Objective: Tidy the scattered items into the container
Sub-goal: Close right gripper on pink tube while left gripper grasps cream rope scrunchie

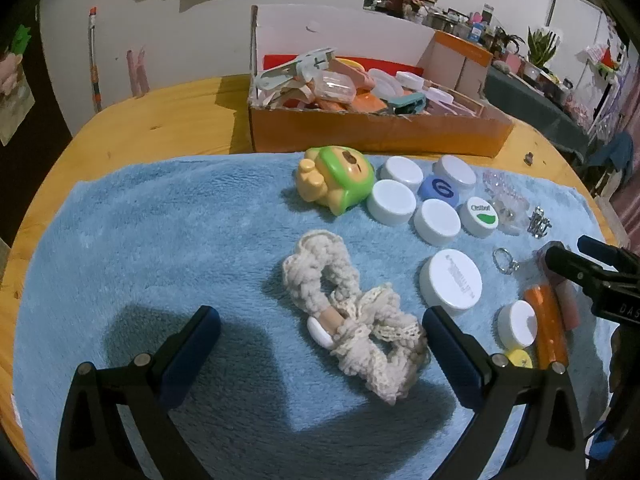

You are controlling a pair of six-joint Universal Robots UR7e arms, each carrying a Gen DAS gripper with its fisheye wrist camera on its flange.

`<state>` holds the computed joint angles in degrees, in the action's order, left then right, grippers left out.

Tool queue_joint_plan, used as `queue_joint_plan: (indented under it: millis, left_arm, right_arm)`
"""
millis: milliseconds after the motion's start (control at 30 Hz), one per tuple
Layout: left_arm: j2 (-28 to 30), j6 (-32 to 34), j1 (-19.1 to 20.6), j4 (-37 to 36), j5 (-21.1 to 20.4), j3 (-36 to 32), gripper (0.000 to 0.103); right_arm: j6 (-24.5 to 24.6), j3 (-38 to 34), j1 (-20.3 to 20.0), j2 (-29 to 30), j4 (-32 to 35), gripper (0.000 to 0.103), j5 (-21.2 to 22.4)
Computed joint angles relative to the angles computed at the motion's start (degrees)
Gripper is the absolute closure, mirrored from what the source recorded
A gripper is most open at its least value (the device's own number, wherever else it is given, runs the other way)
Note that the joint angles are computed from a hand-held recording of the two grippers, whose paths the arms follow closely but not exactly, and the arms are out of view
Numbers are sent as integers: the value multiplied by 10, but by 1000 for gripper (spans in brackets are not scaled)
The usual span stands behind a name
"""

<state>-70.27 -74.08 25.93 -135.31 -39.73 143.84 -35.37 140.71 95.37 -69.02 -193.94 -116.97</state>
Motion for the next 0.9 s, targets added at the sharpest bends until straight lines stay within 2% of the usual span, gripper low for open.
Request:
queue_joint_plan:
  millis: [33, 133, 400, 567, 900]
  left_arm:
    - [0, 2, 1, 0, 0, -1, 0]
    - [1, 7, 3, 0, -1, -2, 0]
    - [2, 15, 4, 0, -2, -3, 0]
    - [0, 22, 5, -13, -3, 1, 0]
    - [-9, 29, 2, -13, -11, 3, 7]
  right_arm:
    - [-1, -1, 1, 3, -1, 3, -1]
    - [-6, -6, 3, 16, 0, 21, -19]
    - [-24, 0, -4, 8, 1, 24, -12]
    - [-34, 4, -2, 3, 4, 36, -10]
    - [-43, 6, -9, -7, 10, 46, 1]
